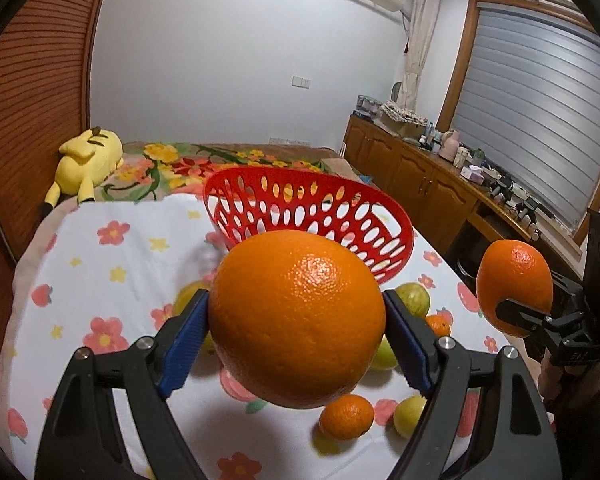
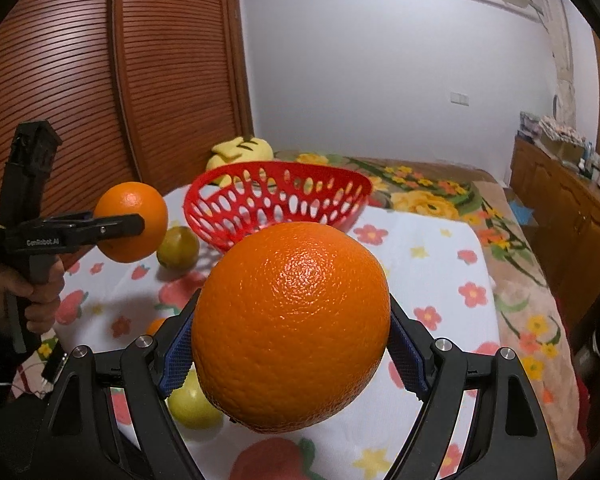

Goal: Organize fruits
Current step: 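Lift both held oranges and carry them over the red basket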

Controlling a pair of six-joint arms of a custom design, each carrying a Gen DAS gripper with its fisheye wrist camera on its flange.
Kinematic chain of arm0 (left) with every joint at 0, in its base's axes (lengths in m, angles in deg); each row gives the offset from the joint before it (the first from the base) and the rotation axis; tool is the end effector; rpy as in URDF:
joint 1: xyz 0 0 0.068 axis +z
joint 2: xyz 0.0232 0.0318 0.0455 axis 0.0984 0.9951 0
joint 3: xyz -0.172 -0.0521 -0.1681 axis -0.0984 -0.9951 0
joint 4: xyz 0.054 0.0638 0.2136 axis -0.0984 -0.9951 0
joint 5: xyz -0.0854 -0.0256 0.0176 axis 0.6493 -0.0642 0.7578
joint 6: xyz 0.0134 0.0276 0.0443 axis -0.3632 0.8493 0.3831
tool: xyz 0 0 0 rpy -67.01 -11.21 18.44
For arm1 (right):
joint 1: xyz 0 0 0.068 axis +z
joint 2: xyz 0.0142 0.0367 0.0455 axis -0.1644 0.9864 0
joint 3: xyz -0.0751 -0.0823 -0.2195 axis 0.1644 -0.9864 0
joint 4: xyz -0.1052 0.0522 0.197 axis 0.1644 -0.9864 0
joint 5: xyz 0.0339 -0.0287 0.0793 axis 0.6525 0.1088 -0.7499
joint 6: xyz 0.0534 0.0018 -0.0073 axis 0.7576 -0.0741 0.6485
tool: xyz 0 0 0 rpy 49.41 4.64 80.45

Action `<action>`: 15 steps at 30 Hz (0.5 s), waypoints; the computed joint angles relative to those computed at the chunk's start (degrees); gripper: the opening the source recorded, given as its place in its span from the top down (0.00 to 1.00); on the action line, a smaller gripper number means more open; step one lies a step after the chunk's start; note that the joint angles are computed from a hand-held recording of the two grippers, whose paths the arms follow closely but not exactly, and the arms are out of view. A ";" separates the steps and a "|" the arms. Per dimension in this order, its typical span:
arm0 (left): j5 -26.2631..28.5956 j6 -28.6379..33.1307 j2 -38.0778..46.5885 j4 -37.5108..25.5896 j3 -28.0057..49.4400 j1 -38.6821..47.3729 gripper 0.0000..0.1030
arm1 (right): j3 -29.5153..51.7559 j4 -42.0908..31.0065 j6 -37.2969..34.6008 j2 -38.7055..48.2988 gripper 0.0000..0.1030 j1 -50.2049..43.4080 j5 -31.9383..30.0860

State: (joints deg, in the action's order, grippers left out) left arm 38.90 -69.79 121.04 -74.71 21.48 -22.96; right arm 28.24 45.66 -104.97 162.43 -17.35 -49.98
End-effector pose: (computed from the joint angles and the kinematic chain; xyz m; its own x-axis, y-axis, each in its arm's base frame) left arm 0.2266 -0.1129 0.1980 -0.5731 -0.1834 -0.7987 0.0177 0.9716 -0.2358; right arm 0.3142 -0.0212 0.2055 -0.4613 -0.3421 -0.8187 -0.6419 0.7657 0.0417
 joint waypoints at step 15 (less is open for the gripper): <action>0.51 3.68 -0.32 -1.74 3.49 3.12 0.20 | 11.55 -6.44 0.97 2.95 0.18 6.29 1.23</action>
State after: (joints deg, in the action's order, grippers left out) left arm 39.41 -66.12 120.72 -76.45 24.98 -19.84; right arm 39.79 39.23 -104.01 165.39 -11.06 -48.75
